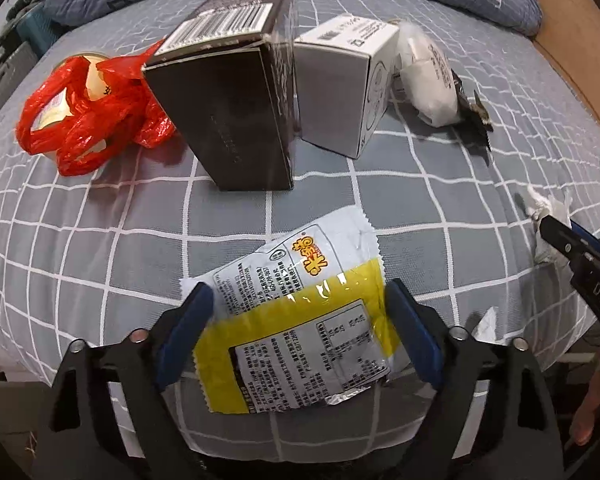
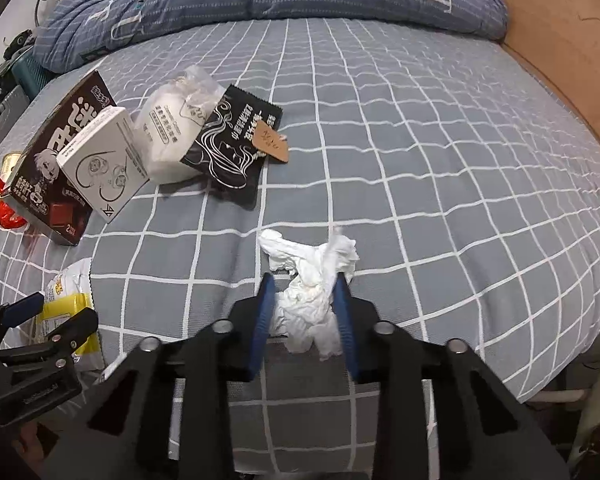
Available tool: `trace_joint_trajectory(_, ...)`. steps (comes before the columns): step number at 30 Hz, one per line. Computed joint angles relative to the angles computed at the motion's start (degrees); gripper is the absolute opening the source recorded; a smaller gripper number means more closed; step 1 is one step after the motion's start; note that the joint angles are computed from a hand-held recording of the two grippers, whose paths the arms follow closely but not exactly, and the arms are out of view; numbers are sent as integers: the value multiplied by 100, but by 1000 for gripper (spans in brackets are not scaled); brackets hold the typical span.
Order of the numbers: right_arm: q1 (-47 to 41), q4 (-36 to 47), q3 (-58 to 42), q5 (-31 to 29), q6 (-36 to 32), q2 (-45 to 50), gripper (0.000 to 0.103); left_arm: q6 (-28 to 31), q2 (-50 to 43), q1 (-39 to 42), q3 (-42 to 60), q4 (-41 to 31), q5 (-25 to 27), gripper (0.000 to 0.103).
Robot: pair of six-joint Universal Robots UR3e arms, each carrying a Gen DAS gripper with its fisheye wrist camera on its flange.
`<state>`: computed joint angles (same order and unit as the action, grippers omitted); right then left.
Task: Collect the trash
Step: 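Grasp the yellow wrapper with the left tool while the right tool grasps the tissue, then lift the yellow wrapper and white tissue and carry both over the black bin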
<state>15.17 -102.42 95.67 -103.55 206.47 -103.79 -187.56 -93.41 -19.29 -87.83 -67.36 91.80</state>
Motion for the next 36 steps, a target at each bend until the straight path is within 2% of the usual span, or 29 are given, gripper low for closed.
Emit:
trace_joint_trajectory(7,-68,45,77,117,59,22,13,193,120,121,-278,213,-133,63)
trace_joint_trajectory(15,-283,189,150,376,55,-22,9,504,443,290,-600,377,-211,49)
trace_joint_trajectory(23,-210,262,115,302,150,-128,8,488,513,300,-488,258,-252,33)
trace_joint_trajectory(28,-26,419,-54,106,297,-128,7,791,835,603,-585,38,-386,21)
trace_joint_trajectory(36,145,601,-344,-41,433,-165,7,950,968,757,-468,-223,-526,16)
